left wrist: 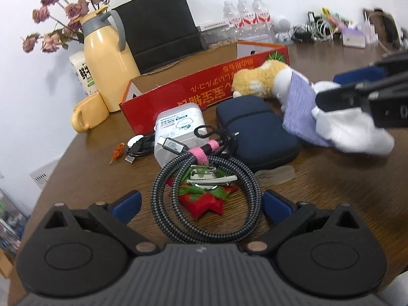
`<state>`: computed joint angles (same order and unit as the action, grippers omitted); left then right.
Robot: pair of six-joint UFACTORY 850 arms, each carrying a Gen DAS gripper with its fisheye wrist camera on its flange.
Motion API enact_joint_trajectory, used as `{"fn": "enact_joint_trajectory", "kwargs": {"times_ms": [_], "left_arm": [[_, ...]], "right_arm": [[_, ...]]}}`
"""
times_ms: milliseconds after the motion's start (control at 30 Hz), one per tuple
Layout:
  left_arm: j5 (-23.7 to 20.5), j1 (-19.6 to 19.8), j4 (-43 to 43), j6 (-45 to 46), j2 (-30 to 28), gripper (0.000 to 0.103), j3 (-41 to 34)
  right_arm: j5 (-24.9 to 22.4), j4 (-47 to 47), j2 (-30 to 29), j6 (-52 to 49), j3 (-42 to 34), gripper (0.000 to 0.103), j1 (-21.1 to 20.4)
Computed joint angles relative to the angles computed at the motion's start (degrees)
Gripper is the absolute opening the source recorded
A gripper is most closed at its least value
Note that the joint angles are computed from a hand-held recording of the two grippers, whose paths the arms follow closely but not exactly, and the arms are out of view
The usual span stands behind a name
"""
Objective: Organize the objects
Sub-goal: 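Lift the white round disc with the right tool, then hold the white disc in the right tool while the left tool grasps the black braided cable coil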
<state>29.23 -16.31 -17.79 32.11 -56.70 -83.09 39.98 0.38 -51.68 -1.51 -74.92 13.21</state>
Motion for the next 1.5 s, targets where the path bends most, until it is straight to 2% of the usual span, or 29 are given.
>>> {"fn": "enact_joint_trajectory", "kwargs": {"times_ms": [267, 300, 333, 400, 467, 667, 767, 867, 1100, 1367, 1500], "left_arm": [[2.4, -0.9, -3.4, 5.7, -0.8, 0.103, -0.7], [2.3, -0.8, -2.9, 5.6, -0.8, 0.1, -0.8], [1.7, -0.6, -1.3, 4.7, -0.7, 0.093, -0.9], [0.3, -0.4, 0.3, 3.4, -0.6, 0.09, -1.1], [-1.1, 0.4, 4.4, -0.7, -0.3, 0.09, -1.2], [-2.5, 4.4, 26.6, -25.4, 0.4, 0.089, -0.7], [-2.9, 5.4, 28.9, -29.7, 0.3, 0.089, -1.3], [-1.3, 6.4, 33.5, -36.1, 0.4, 0.089, -1.1], [2.0, 7.0, 36.3, -39.3, 0.9, 0.088, -0.1], [-2.7, 6.6, 32.6, -35.4, -0.8, 0.09, -2.5], [-4.5, 6.0, 28.1, -30.2, -1.5, 0.098, -4.0]], "right_arm": [[0.0, -2.4, -0.8, 2.4, -0.7, 0.038, -0.6], [0.1, -2.5, -0.9, 2.6, -0.7, 0.038, -0.6], [0.0, -2.6, -1.0, 2.8, -0.7, 0.038, -0.7], [0.0, -2.7, -1.1, 3.0, -0.8, 0.038, -0.7], [-0.2, -2.8, -1.1, 3.2, -0.9, 0.038, -0.8], [-0.7, -2.5, -1.2, 3.4, -0.8, 0.038, -0.8], [-1.2, -1.9, -1.5, 3.3, -1.2, 0.038, -0.8], [-1.6, -1.5, -1.6, 3.6, -1.3, 0.038, -0.7], [-2.9, 0.8, -1.8, 2.2, -1.9, 0.038, 0.0], [-4.0, 2.8, -1.9, 0.7, -2.5, 0.038, 0.7], [-4.2, 3.8, -1.7, -0.1, -2.5, 0.038, 1.1]]}}
